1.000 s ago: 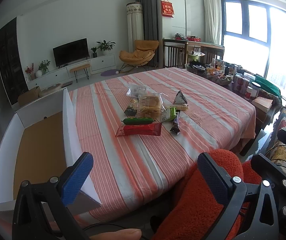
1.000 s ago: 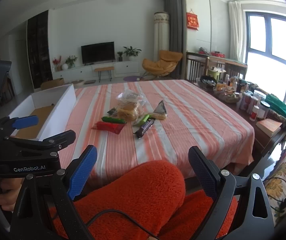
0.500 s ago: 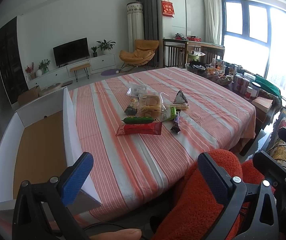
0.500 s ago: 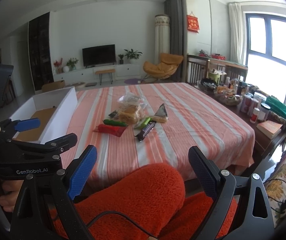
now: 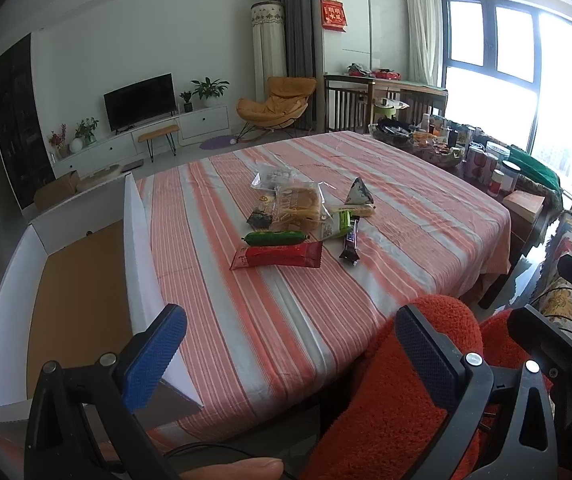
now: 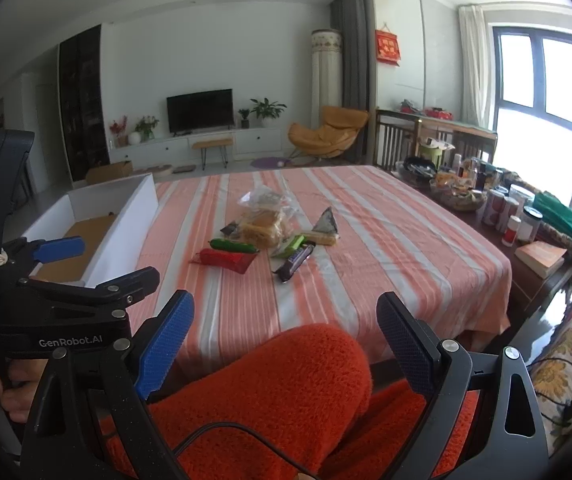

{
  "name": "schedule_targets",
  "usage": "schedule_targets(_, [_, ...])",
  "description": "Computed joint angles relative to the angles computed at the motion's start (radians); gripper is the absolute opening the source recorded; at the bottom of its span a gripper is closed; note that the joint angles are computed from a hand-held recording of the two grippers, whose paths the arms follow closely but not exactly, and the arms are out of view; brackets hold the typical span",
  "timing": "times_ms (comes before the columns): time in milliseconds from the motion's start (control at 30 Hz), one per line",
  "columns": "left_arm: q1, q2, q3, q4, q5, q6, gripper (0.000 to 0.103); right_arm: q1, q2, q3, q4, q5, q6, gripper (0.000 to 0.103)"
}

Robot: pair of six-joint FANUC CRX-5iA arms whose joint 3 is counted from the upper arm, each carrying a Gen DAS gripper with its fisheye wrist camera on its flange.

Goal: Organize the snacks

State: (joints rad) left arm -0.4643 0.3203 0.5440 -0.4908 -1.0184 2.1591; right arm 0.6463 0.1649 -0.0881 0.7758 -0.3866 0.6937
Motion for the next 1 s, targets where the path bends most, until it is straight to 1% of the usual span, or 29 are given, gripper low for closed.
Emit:
schedule_targets(67, [-0.002, 0.000, 0.001, -0.003, 0.004, 0.000, 0.103, -0.007, -0.004, -0.011, 0.025, 0.010, -0.028, 0.095])
schedule_targets(233, [-0.007, -0.007, -0.001, -0.005, 0.009, -0.006, 0.103, -0.013, -0.017, -0.017, 0.020, 0.015, -0.044, 0.095])
schedule_targets(267, [-0.007, -0.010, -0.002, -0.004, 0.012, -0.005, 0.103, -0.015, -0.022, -0.025, 0.041, 0.021, -0.062, 0.095])
schedule_targets(367, [-0.011, -0.015, 0.000, -0.017, 0.019, 0.001, 0.103, -0.028, -0.038, -0.062, 0.163, 0.052, -0.159, 0.095])
schedule_targets(433, [-0.013, -0.015, 0.002, -0.018, 0.021, -0.006, 0.103, -0.034, -0.042, -0.070, 0.195, 0.067, -0.186, 0.095])
schedule_targets(467, [-0.014, -0.014, 0.004, -0.018, 0.020, -0.011, 0.103, -0.035, -0.041, -0.066, 0.185, 0.071, -0.180, 0.095])
schedule_targets(533, [-0.013, -0.013, 0.001, -0.018, 0.016, -0.017, 0.103, -0.030, -0.030, -0.044, 0.126, 0.070, -0.134, 0.095])
schedule_targets(667, [0.000, -0.016, -0.015, -0.012, 0.014, -0.012, 0.103, -0.011, 0.007, 0.027, -0.059, 0.050, 0.040, 0.095])
schedule_targets(733, [0.014, -0.015, -0.021, 0.005, 0.023, -0.013, 0.103, -0.004, 0.025, 0.058, -0.117, 0.029, 0.109, 0.095])
schedule_targets(800, [0.021, -0.010, -0.023, 0.018, 0.036, -0.018, 0.103, -0.001, 0.033, 0.074, -0.151, 0.015, 0.145, 0.095])
schedule_targets(867, [0.025, -0.005, -0.023, 0.029, 0.046, -0.032, 0.103, -0.002, 0.033, 0.074, -0.161, 0.006, 0.150, 0.095])
schedule_targets(1000, [0.022, -0.001, -0.025, 0.041, 0.057, -0.047, 0.103, -0.006, 0.021, 0.050, -0.124, 0.010, 0.097, 0.095])
